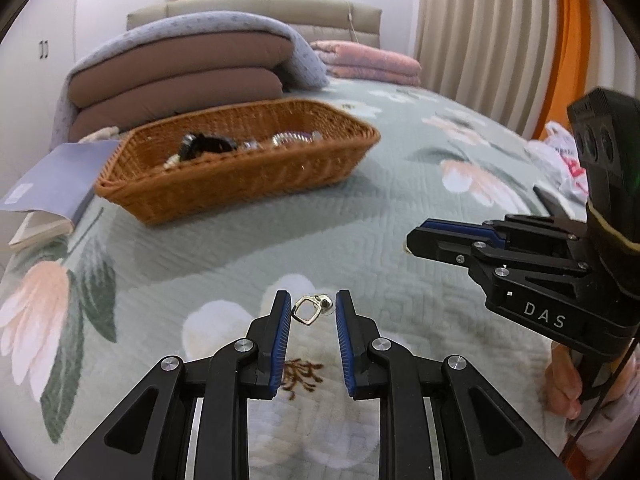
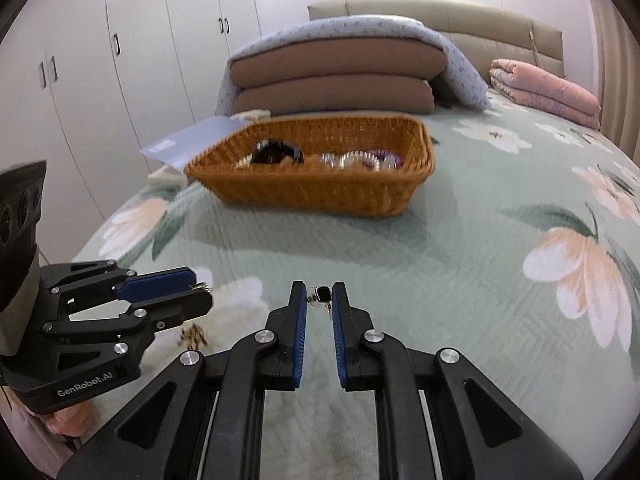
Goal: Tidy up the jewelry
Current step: 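Carry both earrings into the basket and open both tools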
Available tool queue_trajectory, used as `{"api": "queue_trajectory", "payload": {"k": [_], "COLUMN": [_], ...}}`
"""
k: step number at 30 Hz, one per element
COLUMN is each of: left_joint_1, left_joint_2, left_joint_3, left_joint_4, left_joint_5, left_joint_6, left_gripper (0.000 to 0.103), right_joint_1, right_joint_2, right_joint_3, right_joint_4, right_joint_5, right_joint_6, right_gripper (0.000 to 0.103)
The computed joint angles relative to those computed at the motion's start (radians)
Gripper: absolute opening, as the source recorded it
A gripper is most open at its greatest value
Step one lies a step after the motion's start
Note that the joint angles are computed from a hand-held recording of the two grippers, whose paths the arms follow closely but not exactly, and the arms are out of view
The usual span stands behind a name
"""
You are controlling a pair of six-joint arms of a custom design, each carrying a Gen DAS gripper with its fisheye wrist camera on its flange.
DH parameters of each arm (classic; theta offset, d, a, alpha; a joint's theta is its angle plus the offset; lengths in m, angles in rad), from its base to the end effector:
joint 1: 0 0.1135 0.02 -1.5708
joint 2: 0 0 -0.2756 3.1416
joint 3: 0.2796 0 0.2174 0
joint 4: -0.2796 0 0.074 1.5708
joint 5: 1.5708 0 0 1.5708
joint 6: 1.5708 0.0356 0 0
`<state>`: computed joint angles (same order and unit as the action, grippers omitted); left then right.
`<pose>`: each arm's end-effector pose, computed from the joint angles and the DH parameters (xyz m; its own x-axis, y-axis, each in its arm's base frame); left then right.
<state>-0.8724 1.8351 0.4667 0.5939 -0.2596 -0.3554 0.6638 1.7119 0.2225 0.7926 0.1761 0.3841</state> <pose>0.1808 -0.2011 0.1111 -0.6381 0.2370 -0.7326 0.4269 0.9007 -0.0804 0.1765 0.1301 0.1130 -0.6563 -0.0450 -0.7532 -0.2748 0.9439 0.1831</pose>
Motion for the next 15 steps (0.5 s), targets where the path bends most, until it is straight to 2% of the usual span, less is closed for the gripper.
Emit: {"api": "queue_trajectory", "payload": {"k": [3, 7, 12, 15], "left_joint_1": [0.030, 0.081, 0.192, 0.257], "left_joint_2": [-0.066, -0.154, -0.181, -0.114], "left_joint_3": [-0.025, 0.053, 0.206, 0.337], "left_joint_4": [0.007, -0.133, -0.259, -0.304], "left_joint_5": [0.020, 0.018, 0.088, 0.151], "left_joint_6": [0.005, 0.039, 0.096, 0.129], "left_gripper": [0.023, 0.023, 0.023, 0.023], "right_joint_1": [-0.044, -0.101, -0.184, -0.236], "right_joint_2": [-0.067, -0.089, 0.028, 0.131], "right_joint_3": [0.076, 0.203, 0.428, 0.568], "right_joint_4": [-0.110, -0.220, -0.321, -0.360], "right_joint_5": [-0.036, -0.059, -0.109, -0.166], "right_joint_6": [-0.018, -0.059, -0.110, -0.119], "right_gripper": [0.014, 0.014, 0.014, 0.014]}}
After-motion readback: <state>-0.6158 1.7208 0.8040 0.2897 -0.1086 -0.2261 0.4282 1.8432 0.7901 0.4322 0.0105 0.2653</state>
